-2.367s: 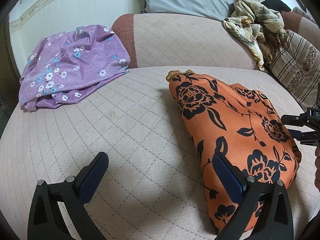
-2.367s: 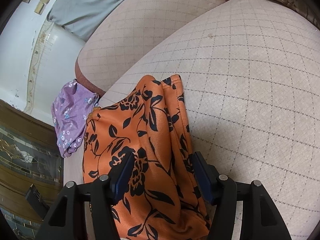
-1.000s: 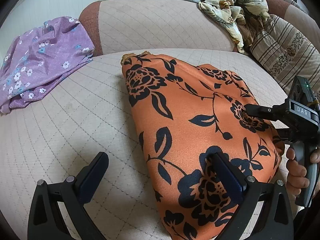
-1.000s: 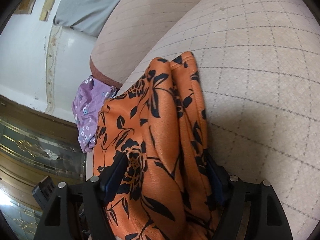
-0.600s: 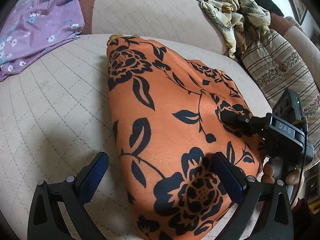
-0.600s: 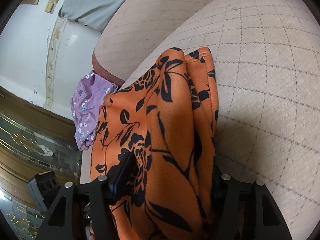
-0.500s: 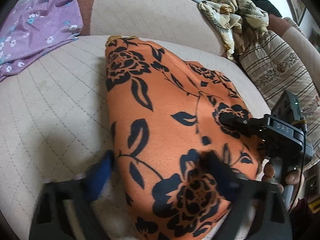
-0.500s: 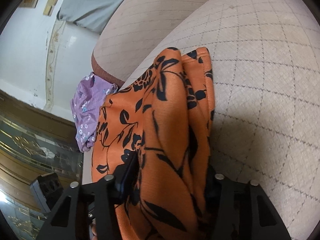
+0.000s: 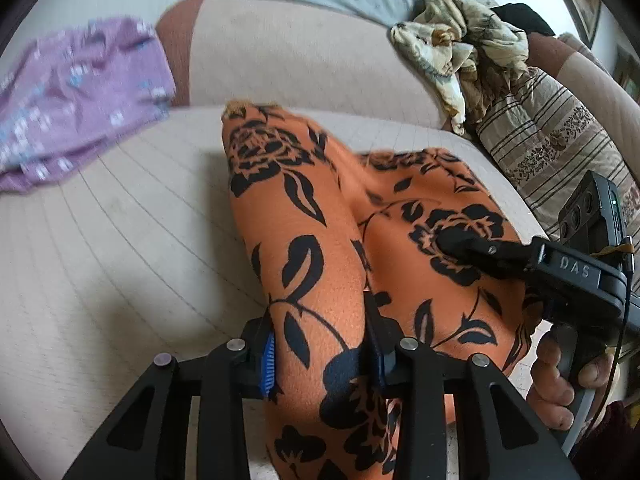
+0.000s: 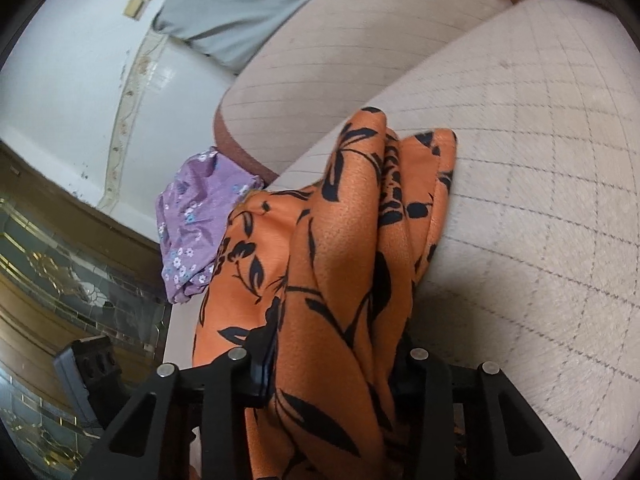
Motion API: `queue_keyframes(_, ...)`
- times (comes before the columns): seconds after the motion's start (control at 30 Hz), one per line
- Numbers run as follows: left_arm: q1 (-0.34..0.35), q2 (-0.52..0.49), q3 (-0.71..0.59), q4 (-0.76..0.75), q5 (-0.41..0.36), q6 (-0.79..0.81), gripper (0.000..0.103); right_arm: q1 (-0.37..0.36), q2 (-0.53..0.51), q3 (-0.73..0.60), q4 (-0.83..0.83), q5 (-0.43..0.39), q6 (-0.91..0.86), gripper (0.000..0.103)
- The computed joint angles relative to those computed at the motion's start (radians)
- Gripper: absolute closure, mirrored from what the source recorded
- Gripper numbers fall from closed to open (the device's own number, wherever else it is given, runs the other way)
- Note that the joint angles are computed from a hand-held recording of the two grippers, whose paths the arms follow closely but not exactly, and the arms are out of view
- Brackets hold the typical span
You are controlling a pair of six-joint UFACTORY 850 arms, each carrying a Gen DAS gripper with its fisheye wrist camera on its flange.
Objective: Fold small clothes
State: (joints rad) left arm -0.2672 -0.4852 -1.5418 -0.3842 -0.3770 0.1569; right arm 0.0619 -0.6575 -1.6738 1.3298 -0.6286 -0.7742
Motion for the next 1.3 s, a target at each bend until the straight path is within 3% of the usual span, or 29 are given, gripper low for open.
queue_keyframes(0.2,-0.003,0.103,0.092,0.124,0.063,-0.106,0.065,0.022,0.077,0.083,0.08,0.022,-0.119,0.062)
queue_keyframes(0.43,-0.015,0.278,0.264,0.351,0.14,-0.318,0.065,0.053,0.236,0.252,0.229,0.048,-0.309,0.062)
queue_keyframes(0.53,-0.016,0.372,0.349,0.327,0.165,-0.306,0.065,0.06,0.32,0.346,0.328,0.031,-0.42,0.062)
queue_keyframes(0.8,-0.063,0.533,0.486,0.634,0.136,-0.575,0.065,0.07,0.493,0.557,0.447,-0.012,-0.563,0.062)
queue_keyframes(1.03,-0.102,0.591,0.549,0.768,0.098,-0.709,0.065,0.078,0.531,0.624,0.483,-0.021,-0.58,0.062)
queue_keyframes(1.17,-0.099,0.587,0.57,0.741,0.096,-0.697,0.065,0.083,0.533,0.65,0.491,-0.008,-0.579,0.062)
queue_keyframes(1.3,-0.092,0.554,0.593,0.668,0.061,-0.657,0.065,0.09,0.501,0.661,0.422,0.011,-0.463,0.062)
